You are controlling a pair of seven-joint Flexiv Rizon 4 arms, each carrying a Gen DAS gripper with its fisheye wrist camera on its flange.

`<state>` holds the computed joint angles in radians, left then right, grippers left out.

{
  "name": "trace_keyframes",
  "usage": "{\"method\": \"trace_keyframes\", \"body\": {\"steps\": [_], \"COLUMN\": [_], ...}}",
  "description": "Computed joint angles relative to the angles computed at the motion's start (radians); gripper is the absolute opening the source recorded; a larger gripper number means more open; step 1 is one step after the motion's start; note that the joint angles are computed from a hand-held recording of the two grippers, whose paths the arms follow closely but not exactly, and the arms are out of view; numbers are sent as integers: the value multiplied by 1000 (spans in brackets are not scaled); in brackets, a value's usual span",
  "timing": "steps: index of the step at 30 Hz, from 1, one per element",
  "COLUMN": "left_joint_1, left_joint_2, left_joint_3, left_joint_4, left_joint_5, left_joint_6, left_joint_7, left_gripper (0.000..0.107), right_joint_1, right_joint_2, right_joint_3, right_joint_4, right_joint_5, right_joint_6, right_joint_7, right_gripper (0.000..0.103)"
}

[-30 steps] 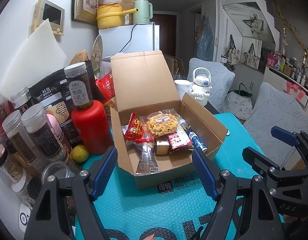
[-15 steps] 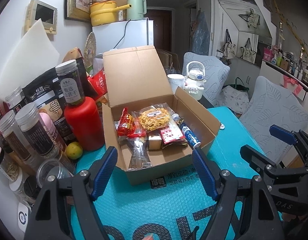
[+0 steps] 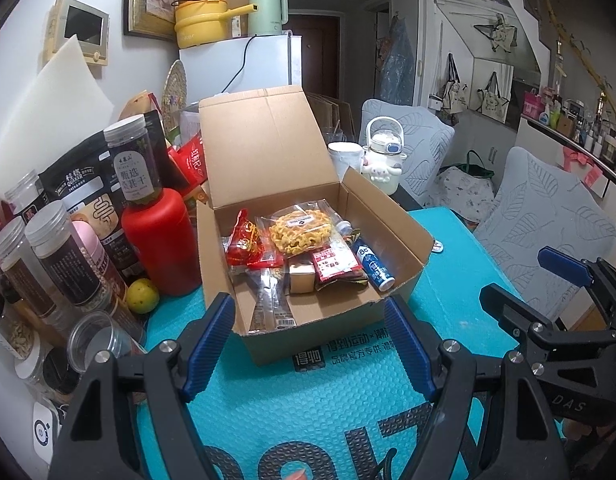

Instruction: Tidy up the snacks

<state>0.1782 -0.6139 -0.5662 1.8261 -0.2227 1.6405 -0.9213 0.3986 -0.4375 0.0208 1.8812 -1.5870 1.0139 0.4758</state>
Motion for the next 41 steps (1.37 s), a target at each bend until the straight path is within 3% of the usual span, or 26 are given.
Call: {"method": "trace_keyframes", "body": {"steps": [19,28,41], "left_joint_1": [19,62,47], "left_joint_2": [1,-3,-5], "left_joint_3": [-10,-62,-45], "left_joint_4": [11,26,22], "left_joint_5": [-11,0,-8], "left_joint_6": [-8,-16,-17], "left_joint_7": [-3,28,37], "left_gripper": [77,77,77], "right_joint_1": [-3,5,3], "right_joint_2": [0,2,-2], "right_joint_3": [5,7,6], "right_joint_4": [-9,-4,1], "right_joint_5": [-37,-19,-8], "right_joint_6": [15,0,8], "right_joint_7": [-2,2,5], "right_gripper": [91,91,91]}}
